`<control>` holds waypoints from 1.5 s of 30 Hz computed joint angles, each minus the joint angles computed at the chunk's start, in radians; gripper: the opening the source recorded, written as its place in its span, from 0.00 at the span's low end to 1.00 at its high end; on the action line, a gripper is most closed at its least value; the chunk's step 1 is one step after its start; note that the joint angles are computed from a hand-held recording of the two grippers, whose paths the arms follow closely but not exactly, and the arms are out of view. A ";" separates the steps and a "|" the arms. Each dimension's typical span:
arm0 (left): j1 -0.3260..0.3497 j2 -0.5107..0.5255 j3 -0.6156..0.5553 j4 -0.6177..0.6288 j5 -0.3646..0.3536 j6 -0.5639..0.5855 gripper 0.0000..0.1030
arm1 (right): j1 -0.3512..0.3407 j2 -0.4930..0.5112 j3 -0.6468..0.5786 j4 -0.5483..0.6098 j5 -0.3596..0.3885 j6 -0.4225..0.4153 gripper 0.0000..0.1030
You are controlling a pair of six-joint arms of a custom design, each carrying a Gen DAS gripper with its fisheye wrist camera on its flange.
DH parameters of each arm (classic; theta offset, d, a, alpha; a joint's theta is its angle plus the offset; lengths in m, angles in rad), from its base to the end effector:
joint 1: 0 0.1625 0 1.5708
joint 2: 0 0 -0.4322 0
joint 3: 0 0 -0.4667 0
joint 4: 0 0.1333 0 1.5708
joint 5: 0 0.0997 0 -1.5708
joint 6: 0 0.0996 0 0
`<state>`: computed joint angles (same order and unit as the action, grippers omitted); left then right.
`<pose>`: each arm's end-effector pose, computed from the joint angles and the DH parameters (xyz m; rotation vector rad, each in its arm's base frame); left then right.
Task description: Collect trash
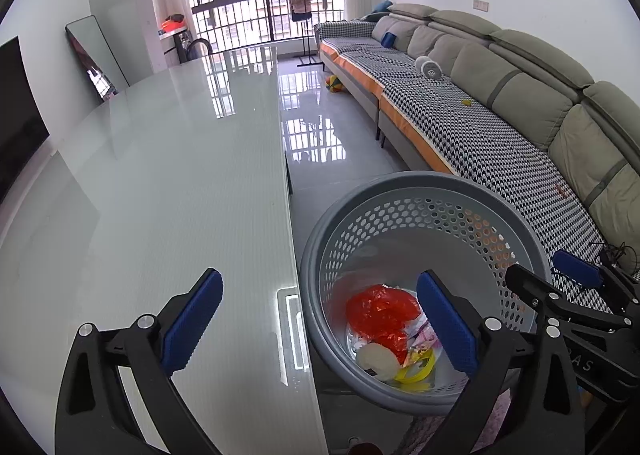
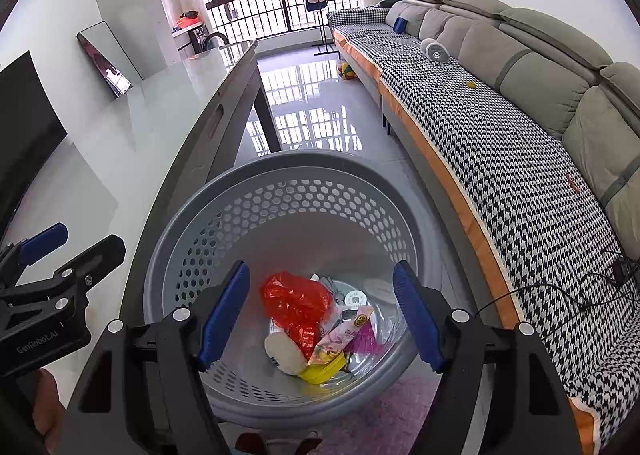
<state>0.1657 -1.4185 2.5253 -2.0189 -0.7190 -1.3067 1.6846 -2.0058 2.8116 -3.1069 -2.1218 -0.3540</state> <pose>-0.2745 -0.2570 0.0594 0.4509 2.1902 -0.8183 0.1115 -0.2610 0.2211 0.3032 -2.3886 0.8275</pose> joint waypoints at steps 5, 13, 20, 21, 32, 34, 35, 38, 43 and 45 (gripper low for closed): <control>-0.003 -0.003 -0.001 0.014 -0.005 -0.012 0.94 | -0.001 -0.005 0.002 0.004 0.001 0.001 0.69; -0.005 0.010 -0.005 0.022 -0.005 -0.027 0.94 | -0.005 -0.011 0.003 0.008 0.005 -0.002 0.69; -0.003 0.026 -0.018 0.060 -0.002 -0.046 0.94 | -0.011 -0.010 0.007 -0.006 0.010 -0.007 0.69; -0.003 0.027 -0.020 0.063 -0.003 -0.047 0.94 | -0.012 -0.008 0.008 -0.008 0.010 -0.007 0.69; 0.001 0.038 -0.025 0.067 -0.009 -0.048 0.94 | -0.014 -0.005 0.007 -0.010 0.012 -0.004 0.69; 0.001 0.040 -0.027 0.072 -0.010 -0.052 0.94 | -0.016 -0.005 0.007 -0.011 0.013 -0.004 0.69; 0.001 0.040 -0.026 0.070 -0.011 -0.052 0.94 | -0.016 -0.005 0.007 -0.011 0.013 -0.004 0.69; -0.001 0.039 -0.024 0.070 -0.010 -0.057 0.94 | -0.017 -0.005 0.007 -0.010 0.014 -0.004 0.69; 0.001 0.041 -0.022 0.069 -0.013 -0.060 0.94 | -0.020 -0.007 0.009 -0.008 0.016 -0.005 0.69; 0.003 0.041 -0.021 0.066 -0.016 -0.058 0.94 | -0.020 -0.007 0.009 -0.008 0.016 -0.005 0.69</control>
